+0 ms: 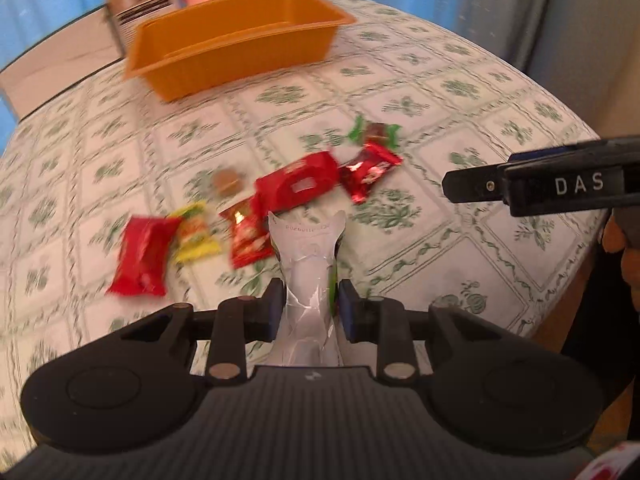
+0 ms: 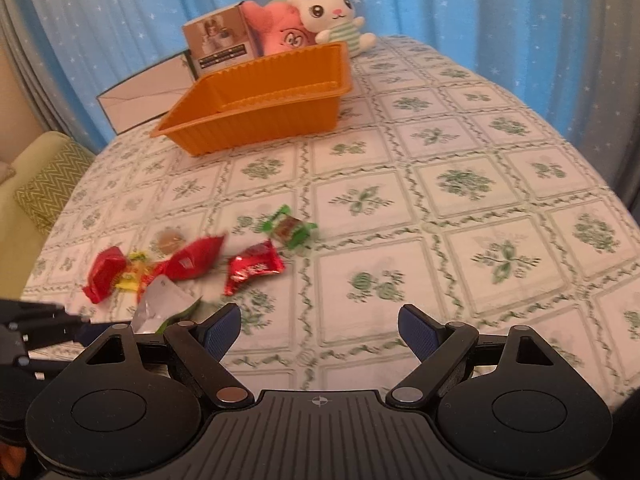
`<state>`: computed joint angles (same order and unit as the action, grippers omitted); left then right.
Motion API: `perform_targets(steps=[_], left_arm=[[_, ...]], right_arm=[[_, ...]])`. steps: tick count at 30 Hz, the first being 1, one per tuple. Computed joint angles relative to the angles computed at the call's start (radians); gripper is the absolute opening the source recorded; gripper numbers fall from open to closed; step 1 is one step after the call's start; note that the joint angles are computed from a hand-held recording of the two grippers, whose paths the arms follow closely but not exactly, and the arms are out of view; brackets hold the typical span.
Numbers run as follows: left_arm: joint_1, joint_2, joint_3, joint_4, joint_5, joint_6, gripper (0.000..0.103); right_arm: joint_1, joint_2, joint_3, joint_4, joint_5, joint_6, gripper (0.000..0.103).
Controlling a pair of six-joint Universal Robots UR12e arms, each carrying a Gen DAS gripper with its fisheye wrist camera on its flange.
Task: Organize snacks
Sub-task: 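Grasp the white plastic-wrapped snack with the left tool while the right tool grasps a red printed candy, then carry both held snacks up and over to the orange tray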
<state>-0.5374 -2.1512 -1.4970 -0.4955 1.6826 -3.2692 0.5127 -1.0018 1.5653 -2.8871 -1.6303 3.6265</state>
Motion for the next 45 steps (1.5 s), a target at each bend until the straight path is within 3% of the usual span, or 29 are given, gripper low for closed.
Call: perform_targets(steps=[2, 5, 16, 22, 25, 32, 41, 45], left_arm=[[0.005, 0.008, -0.018, 0.020, 0.001, -0.064, 0.026], [0.009, 0.011, -0.029, 0.043, 0.006, -0.112, 0.026], [0.008, 0.002, -0.037, 0.102, 0.014, -0.151, 0.026], [0.008, 0.000, -0.038, 0.110, 0.016, -0.147, 0.026], [0.005, -0.001, -0.036, 0.111, 0.023, -0.140, 0.026], [0.004, -0.004, -0.036, 0.118, 0.031, -0.139, 0.027], [-0.008, -0.019, -0.017, 0.105, 0.076, -0.120, 0.027], [-0.012, -0.018, -0.013, 0.084, 0.090, -0.155, 0.027]], right_arm=[[-0.004, 0.015, -0.016, -0.012, 0.038, 0.000, 0.076], [-0.002, 0.040, -0.045, -0.022, 0.060, -0.045, 0.074], [0.011, 0.124, -0.143, -0.016, 0.054, -0.254, 0.057], [0.029, 0.154, -0.175, -0.018, -0.019, -0.326, 0.054], [0.032, 0.160, -0.182, -0.020, -0.034, -0.342, 0.043], [0.035, 0.144, -0.165, -0.013, -0.029, -0.323, 0.036], [0.030, 0.095, -0.089, -0.025, -0.029, -0.247, 0.035], [0.029, 0.081, -0.070, -0.031, -0.033, -0.231, 0.035]])
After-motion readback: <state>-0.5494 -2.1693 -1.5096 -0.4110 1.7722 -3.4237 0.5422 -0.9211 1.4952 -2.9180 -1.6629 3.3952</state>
